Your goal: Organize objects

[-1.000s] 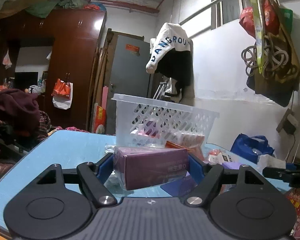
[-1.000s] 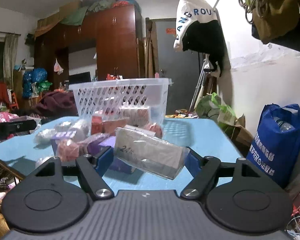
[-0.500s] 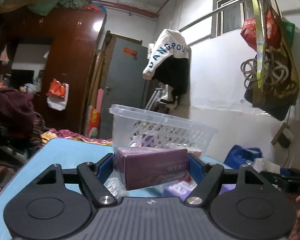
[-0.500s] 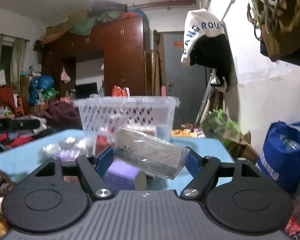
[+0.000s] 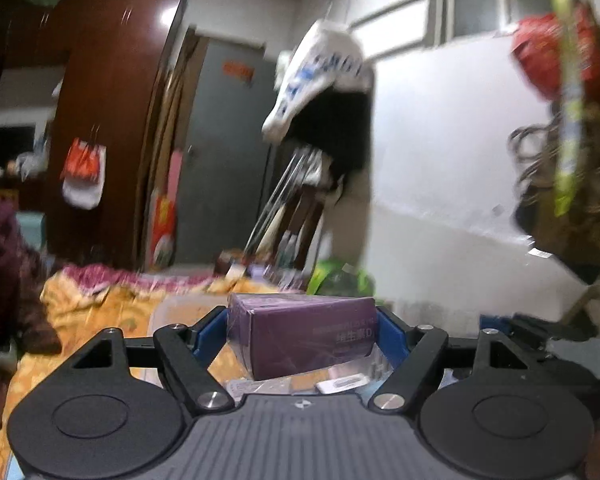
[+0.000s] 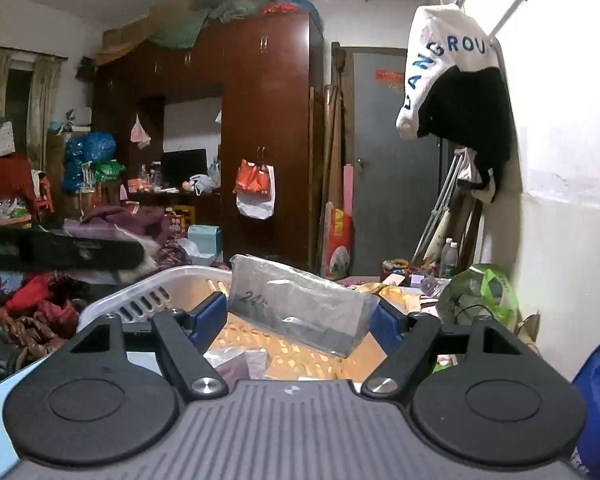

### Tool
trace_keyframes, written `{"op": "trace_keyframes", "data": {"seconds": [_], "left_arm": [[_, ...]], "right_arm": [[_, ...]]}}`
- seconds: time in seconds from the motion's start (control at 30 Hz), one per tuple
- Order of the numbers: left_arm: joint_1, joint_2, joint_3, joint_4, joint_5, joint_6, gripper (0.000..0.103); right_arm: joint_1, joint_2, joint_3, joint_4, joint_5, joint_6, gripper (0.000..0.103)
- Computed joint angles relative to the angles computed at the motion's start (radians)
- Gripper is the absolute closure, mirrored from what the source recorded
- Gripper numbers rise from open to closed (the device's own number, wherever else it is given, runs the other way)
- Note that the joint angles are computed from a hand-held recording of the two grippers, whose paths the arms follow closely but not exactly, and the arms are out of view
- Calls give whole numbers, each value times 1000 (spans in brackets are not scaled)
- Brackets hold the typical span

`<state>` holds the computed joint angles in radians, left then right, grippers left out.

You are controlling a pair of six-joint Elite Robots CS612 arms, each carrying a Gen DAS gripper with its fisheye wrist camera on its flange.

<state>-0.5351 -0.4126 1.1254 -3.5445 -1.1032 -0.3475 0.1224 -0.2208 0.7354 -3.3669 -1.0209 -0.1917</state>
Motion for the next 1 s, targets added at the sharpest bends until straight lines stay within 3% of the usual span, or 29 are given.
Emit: {"op": "trace_keyframes", "data": {"seconds": [0.2,0.23,0.27,0.33,0.4,0.53,0.67,0.8,0.93,1.0], "left_arm": [[22,29,-50,99,-18,-103,23],[22,33,-57,110,-3,-104,23],[22,34,-62,133,10,-111,20],[21,27,-61,168,28,-141,16],[15,7,-12,139,28,-155,5],[-19,-13,103,-42,58,-103,2],[-65,-14,212,-164,69,-60,2],[-95,1,274,-228,54,-78,2],[-104,23,266,-248,69,-66,6],[-105,27,258,-233,81,-74,11]], "right_arm": [[3,16,-27,77,20,-64,24],[3,13,-22,83,26,-82,18],[2,6,-9,69,21,-92,5],[2,-1,31,-44,-3,-84,0],[-11,-22,101,-141,7,-47,0],[-50,-68,267,-228,69,70,0],[-86,-93,428,-261,118,109,0],[-99,-86,473,-304,157,116,0],[-81,-83,472,-338,86,84,0],[-76,-82,471,-333,84,79,7]]}}
